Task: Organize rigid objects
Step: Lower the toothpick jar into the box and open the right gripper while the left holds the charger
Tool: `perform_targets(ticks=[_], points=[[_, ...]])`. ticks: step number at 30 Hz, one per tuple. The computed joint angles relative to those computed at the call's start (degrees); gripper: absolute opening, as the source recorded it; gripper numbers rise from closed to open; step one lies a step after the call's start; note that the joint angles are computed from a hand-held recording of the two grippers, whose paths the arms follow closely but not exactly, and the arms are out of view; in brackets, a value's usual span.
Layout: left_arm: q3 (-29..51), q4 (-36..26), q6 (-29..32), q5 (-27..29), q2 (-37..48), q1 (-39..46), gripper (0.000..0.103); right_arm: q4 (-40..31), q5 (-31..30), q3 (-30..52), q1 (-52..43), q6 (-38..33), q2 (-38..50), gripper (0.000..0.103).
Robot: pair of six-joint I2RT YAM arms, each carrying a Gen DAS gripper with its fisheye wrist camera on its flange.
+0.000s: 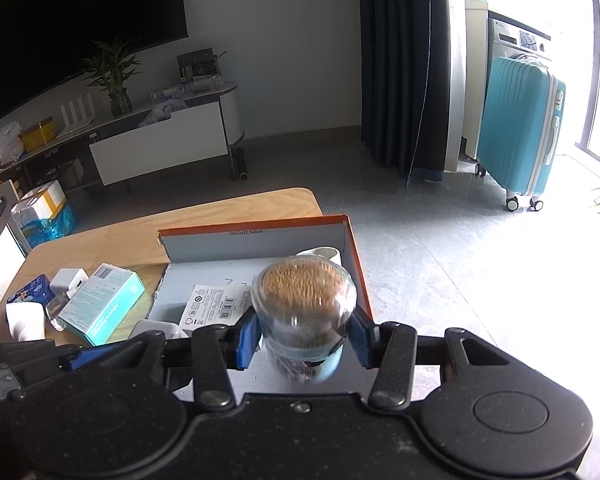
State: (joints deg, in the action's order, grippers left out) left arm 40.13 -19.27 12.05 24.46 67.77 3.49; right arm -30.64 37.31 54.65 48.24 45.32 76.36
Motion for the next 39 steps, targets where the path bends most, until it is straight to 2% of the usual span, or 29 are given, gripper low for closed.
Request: perform_targets(ticks=[13,15,17,27,28,29,30,33,37,39], points=[[0.74,1.1,-1.0,-1.13,2.75,-2.09,0.043,3.29,-4.77,0.88,-5.18,-3.88,3.11,0.059],[0.72,1.27,-1.07,-1.08,2.92,-2.43,0.043,4.5,-3.81,0.04,-5.31,-3.66,2.39,0.067],[0.85,1.35,-1.15,-0.99,3.16,-2.77,0.043,6.07,-2.59,-1.12,-5.09,-3.56,0.97,0.068],[2.64,0.07,-2.14,0.6,5.19,-5.09,0.045,3.7,2.56,-1.7,-3.18,-1.73,-3.45,0.07],[2.5,0.1,-2.14,0.83,4.92,-5.08,0.047,3.49,2.99,-1.61,-2.76,-1.62,-3.55,0.07],[2.28,0.28,-2.15,0.91,4.35,-5.0,0.054,3.23,3.3,-1.56,-2.5,-1.46,-3.78,0.071],[2.22,0.28,-2.19,0.74,3.89,-4.95,0.058,2.85,3.61,-1.43,-2.22,-1.17,-3.87,0.072],[2.54,-0.5,-2.5,0.46,2.56,-4.29,0.062,1.92,4.49,-0.84,-1.26,-0.49,-3.69,0.073],[2.82,-0.99,-2.65,-1.82,0.87,-3.43,0.075,0.29,5.35,0.15,-0.07,1.26,-3.06,0.076],[3.37,-1.67,-2.92,-2.8,0.76,-2.6,0.078,-0.33,5.77,0.52,0.59,1.8,-2.8,0.076]])
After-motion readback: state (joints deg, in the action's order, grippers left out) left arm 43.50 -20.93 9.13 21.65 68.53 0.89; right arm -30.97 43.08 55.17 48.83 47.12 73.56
